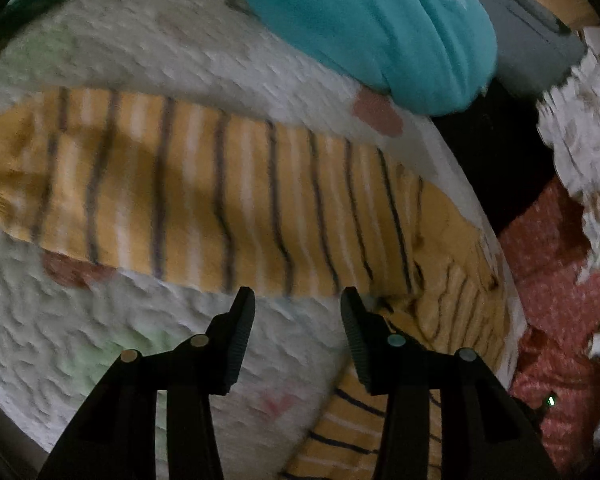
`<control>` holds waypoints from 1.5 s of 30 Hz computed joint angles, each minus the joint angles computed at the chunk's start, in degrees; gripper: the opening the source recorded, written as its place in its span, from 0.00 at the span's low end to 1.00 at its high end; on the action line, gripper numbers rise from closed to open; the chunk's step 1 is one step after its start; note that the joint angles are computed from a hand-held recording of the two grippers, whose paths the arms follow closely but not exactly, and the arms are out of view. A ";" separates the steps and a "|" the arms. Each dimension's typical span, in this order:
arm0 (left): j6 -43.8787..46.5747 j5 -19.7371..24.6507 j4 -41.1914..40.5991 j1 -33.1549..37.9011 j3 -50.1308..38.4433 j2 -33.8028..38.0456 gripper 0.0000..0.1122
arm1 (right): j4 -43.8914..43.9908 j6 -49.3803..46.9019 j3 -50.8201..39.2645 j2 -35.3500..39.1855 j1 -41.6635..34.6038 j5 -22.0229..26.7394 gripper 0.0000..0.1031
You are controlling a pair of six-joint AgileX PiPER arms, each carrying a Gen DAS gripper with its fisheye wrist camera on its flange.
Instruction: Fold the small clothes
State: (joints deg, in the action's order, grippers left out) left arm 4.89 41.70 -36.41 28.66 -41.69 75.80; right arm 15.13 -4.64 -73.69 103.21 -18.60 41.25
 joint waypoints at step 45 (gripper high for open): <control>10.28 6.41 6.44 52.07 -1.73 1.27 0.39 | -5.99 8.19 -23.86 9.83 70.77 -1.97 0.08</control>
